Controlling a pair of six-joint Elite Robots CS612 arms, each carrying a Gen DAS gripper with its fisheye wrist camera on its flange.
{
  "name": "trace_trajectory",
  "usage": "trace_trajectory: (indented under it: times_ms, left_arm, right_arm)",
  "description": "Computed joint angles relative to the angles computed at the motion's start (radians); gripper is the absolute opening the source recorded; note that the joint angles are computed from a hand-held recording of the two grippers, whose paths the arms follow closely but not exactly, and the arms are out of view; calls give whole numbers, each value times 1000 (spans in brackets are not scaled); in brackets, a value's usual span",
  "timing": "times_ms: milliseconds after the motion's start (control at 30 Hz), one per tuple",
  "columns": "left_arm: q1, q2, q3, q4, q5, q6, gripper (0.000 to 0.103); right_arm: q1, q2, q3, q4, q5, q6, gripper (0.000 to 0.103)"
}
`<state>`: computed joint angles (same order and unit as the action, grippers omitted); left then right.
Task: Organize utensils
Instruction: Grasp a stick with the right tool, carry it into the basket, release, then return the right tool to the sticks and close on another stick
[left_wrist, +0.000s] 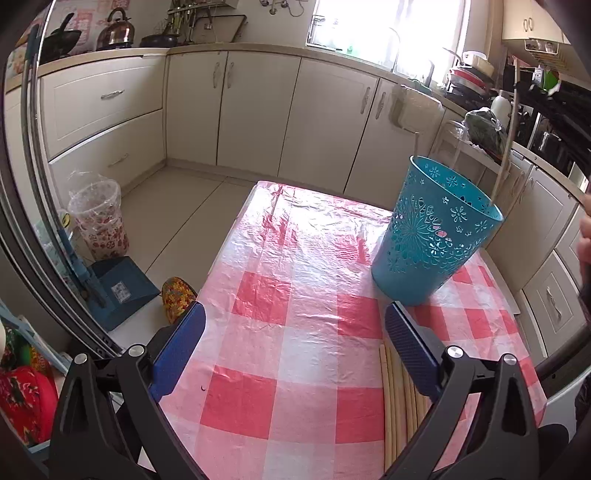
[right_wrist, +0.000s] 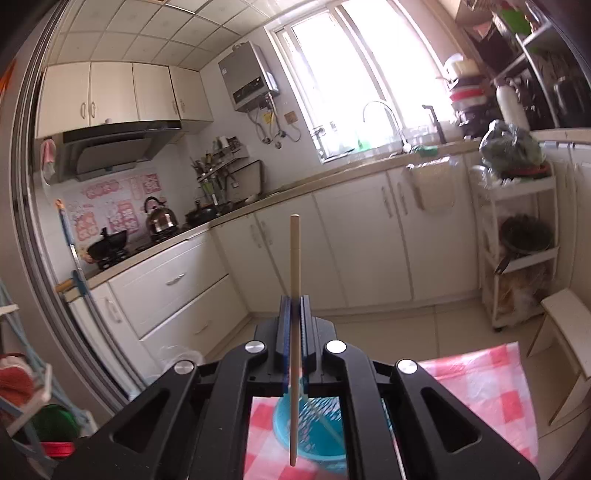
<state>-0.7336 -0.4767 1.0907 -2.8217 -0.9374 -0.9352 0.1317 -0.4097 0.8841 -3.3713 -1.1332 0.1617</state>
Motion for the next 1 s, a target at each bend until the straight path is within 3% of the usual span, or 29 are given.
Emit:
trace_trajectory:
  times_ms: [133, 300, 400, 467, 600, 733, 800, 867, 1000]
  left_arm:
    - [1, -4, 11, -6, -28, -29, 94]
    - [-7, -6, 13, -8, -19, -25, 94]
    - [-9, -8, 11, -5, -16, -25, 94]
    - [-12, -10, 13, -3, -11, -26, 94]
    - [-20, -19, 26, -13, 7, -26, 95]
    - [-26, -28, 42, -19, 16, -35, 95]
    - [-28, -31, 49, -14, 11, -40, 95]
    - [-30, -33, 56, -10, 9, -43, 95]
    - [-35, -37, 67, 8, -1, -48, 95]
  right_arm:
    - [19, 56, -63, 39, -122, -42, 5]
    - [18, 62, -45, 120, -122, -71, 6]
    - [13, 32, 22, 109, -106, -78, 10]
    - [8, 5, 77, 77, -96, -76, 19]
    - [-4, -71, 228, -77, -86, -31, 20]
    - [-11, -151, 416, -187, -101, -13, 28]
    - [-9, -182, 493, -133, -96, -51, 28]
    - [-5, -197, 535, -2, -75, -118, 28]
    - [7, -187, 531, 243, -54, -175, 19]
